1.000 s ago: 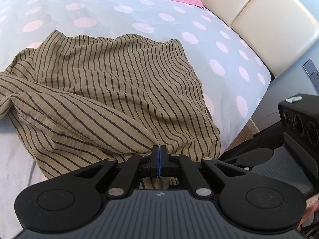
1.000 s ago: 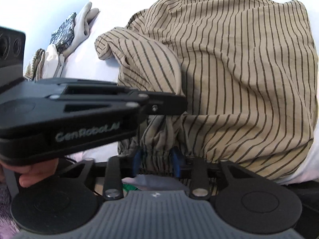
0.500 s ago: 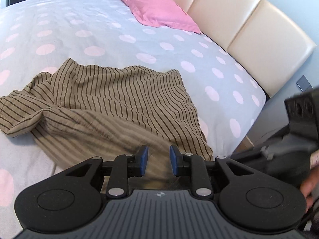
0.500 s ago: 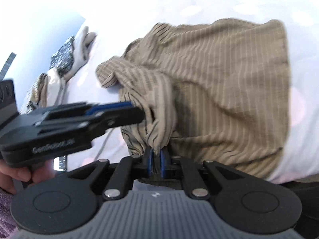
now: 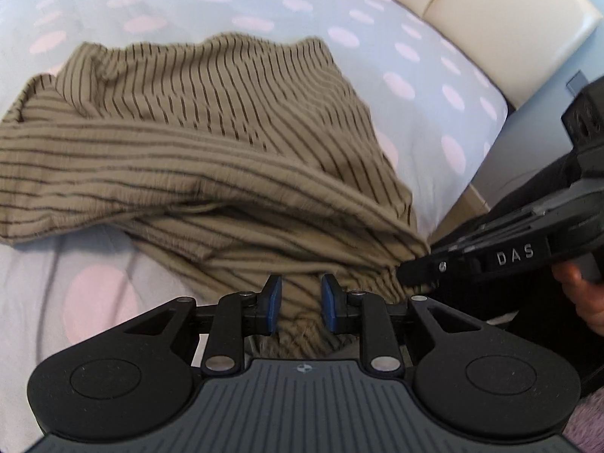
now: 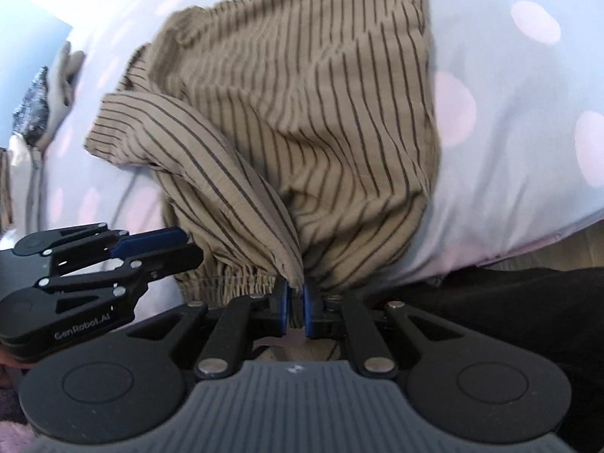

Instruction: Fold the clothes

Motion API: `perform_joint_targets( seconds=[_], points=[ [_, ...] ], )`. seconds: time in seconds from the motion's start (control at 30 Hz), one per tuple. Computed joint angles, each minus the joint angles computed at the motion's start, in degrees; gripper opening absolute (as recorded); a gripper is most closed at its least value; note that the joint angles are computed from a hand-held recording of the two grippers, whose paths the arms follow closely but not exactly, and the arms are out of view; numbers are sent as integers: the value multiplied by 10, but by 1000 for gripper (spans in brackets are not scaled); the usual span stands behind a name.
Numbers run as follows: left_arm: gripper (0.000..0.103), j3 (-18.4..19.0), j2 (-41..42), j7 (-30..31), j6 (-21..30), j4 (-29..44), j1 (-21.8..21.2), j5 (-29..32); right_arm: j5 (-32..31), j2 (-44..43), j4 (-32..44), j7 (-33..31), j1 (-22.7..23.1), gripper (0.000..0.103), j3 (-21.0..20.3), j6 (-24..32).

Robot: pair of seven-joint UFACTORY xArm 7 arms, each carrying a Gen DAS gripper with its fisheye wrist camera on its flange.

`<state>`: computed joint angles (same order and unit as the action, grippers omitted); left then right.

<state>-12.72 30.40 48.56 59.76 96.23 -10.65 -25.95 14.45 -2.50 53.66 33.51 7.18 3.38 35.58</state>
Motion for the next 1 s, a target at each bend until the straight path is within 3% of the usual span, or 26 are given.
perform_joint_targets(
  seconds=[0.27,0.53,0.6,0.8,0.87,1.0],
  points=[
    [21,14,7,-23,-18,-21,-15,46,-45,67,47,14,1,11,3,43],
    [22,16,-2,-51,2,-2,1,47,-123,45,59,42,12,29,5,75],
    [27,23,2,-70,7,20,1,54,-151,29,61,48,14,29,6,81],
    [27,45,46,-115,19,126,11,91,-222,34,114,25,18,30,12,90],
    [27,57,73,-140,19,177,3,123,-234,54,146,6,20,30,12,91],
    [27,60,134,-127,41,287,8,161,-248,116,226,-32,35,29,15,97]
  ],
)
